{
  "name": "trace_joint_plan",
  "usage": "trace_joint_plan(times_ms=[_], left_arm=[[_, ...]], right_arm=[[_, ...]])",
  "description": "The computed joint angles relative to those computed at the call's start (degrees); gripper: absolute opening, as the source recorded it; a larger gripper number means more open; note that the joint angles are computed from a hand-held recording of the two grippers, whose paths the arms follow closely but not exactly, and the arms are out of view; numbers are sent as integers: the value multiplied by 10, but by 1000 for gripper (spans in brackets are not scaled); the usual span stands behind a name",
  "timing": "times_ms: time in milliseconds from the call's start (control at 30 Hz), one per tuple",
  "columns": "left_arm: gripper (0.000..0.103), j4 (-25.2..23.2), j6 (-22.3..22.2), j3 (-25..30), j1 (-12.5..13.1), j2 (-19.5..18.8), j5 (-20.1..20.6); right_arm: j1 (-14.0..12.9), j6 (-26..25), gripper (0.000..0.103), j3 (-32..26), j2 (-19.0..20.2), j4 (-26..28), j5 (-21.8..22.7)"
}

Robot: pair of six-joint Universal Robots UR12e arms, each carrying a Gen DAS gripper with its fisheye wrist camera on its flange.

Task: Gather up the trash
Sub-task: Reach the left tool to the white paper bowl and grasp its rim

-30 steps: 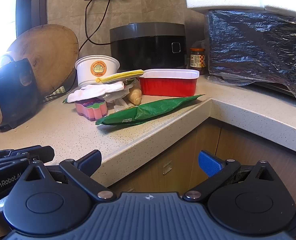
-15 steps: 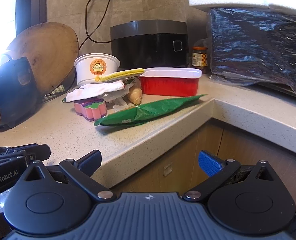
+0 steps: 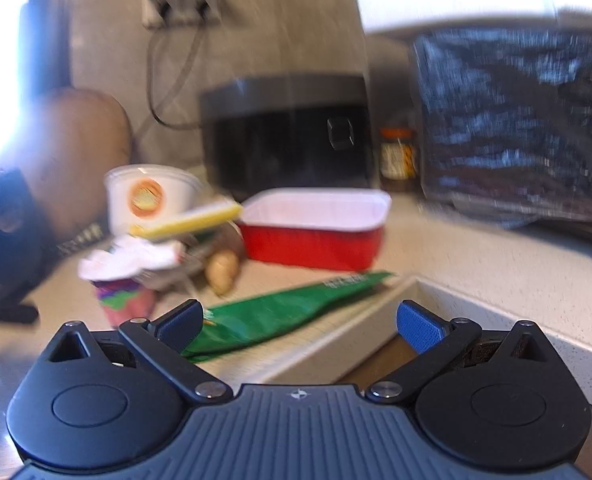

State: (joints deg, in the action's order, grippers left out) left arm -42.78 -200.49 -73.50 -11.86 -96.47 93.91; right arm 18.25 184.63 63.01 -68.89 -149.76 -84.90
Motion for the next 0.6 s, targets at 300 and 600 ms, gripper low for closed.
trace_joint_plan(times_ms=[300, 600], left_arm=[[20, 81, 50, 149, 18, -99, 99], [20, -293, -33, 437, 58, -252, 171]], right_arm=[[-14, 53, 103, -51, 31, 66, 86], [-11, 24, 103, -82, 46, 101, 103]])
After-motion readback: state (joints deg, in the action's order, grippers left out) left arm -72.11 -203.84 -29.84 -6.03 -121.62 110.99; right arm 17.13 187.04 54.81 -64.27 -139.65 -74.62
